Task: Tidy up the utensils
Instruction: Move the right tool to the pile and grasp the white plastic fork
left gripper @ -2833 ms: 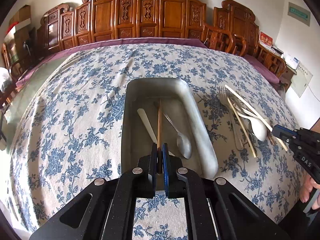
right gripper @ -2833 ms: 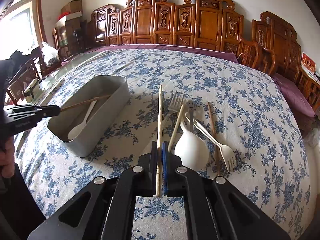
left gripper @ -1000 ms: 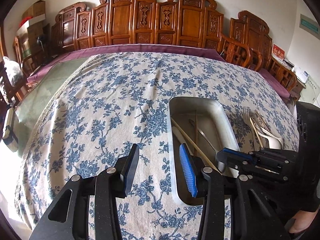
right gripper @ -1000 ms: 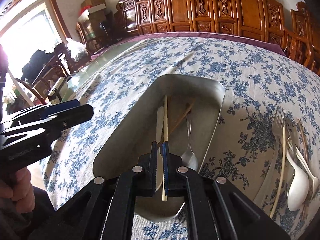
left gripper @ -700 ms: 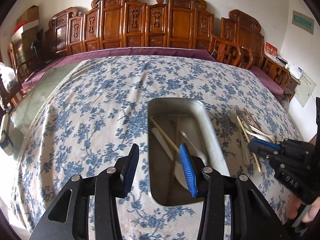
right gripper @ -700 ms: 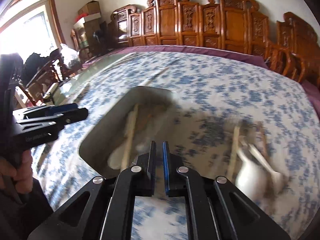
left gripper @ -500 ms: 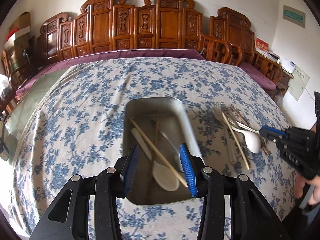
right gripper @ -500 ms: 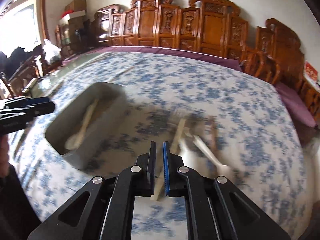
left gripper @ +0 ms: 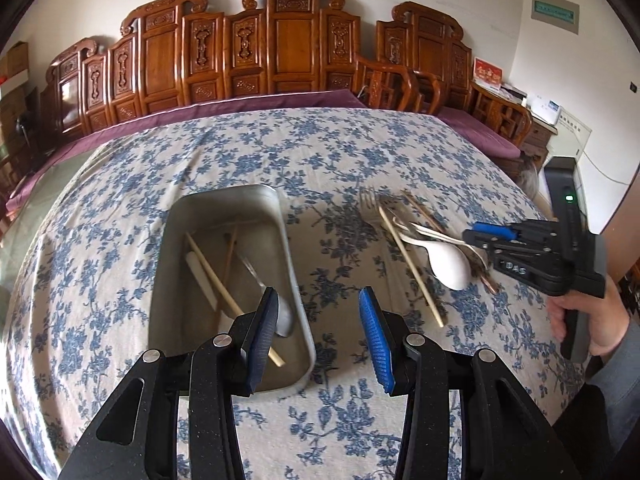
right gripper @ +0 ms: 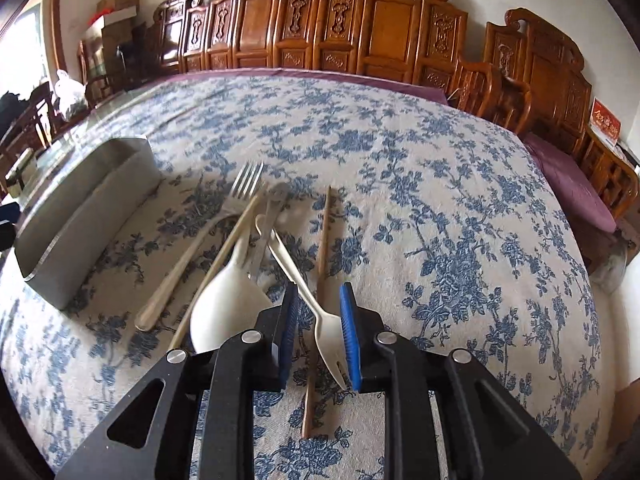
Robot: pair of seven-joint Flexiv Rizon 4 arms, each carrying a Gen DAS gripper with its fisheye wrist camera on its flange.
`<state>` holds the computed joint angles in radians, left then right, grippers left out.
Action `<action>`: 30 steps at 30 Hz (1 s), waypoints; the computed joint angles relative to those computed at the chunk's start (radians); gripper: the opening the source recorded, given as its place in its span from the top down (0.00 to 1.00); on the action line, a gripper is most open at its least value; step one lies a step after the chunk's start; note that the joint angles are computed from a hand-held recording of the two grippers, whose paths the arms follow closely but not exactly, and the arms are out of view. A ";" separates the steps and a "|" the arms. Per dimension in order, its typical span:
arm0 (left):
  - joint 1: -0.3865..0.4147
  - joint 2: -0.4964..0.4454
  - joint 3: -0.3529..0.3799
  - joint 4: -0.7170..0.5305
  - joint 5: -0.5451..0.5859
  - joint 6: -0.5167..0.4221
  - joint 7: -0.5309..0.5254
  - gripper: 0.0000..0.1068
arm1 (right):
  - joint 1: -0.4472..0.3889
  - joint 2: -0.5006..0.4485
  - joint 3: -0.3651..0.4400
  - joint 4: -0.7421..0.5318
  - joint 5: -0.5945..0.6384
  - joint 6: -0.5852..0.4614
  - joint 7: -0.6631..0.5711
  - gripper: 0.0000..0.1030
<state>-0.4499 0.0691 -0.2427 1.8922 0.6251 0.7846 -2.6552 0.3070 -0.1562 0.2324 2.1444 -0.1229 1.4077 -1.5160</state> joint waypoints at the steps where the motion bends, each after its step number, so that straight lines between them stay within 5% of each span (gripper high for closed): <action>1: -0.001 -0.005 -0.003 -0.003 0.002 0.000 0.000 0.62 | -0.002 -0.006 0.005 -0.006 0.006 -0.010 -0.013 0.77; 10: -0.024 -0.045 0.004 -0.011 -0.023 0.021 0.032 0.62 | 0.009 -0.006 -0.023 -0.004 -0.058 -0.055 0.017 0.76; 16: -0.038 -0.058 0.016 -0.016 -0.028 0.026 0.046 0.62 | 0.004 0.004 -0.024 0.007 -0.072 -0.068 0.001 0.64; 27: -0.049 -0.072 0.023 -0.024 -0.024 0.024 0.048 0.62 | -0.008 0.001 -0.041 0.005 -0.095 -0.085 0.032 0.64; 30: -0.054 -0.077 0.023 -0.029 -0.020 0.020 0.050 0.62 | -0.021 -0.005 -0.036 -0.009 -0.067 -0.090 0.027 0.72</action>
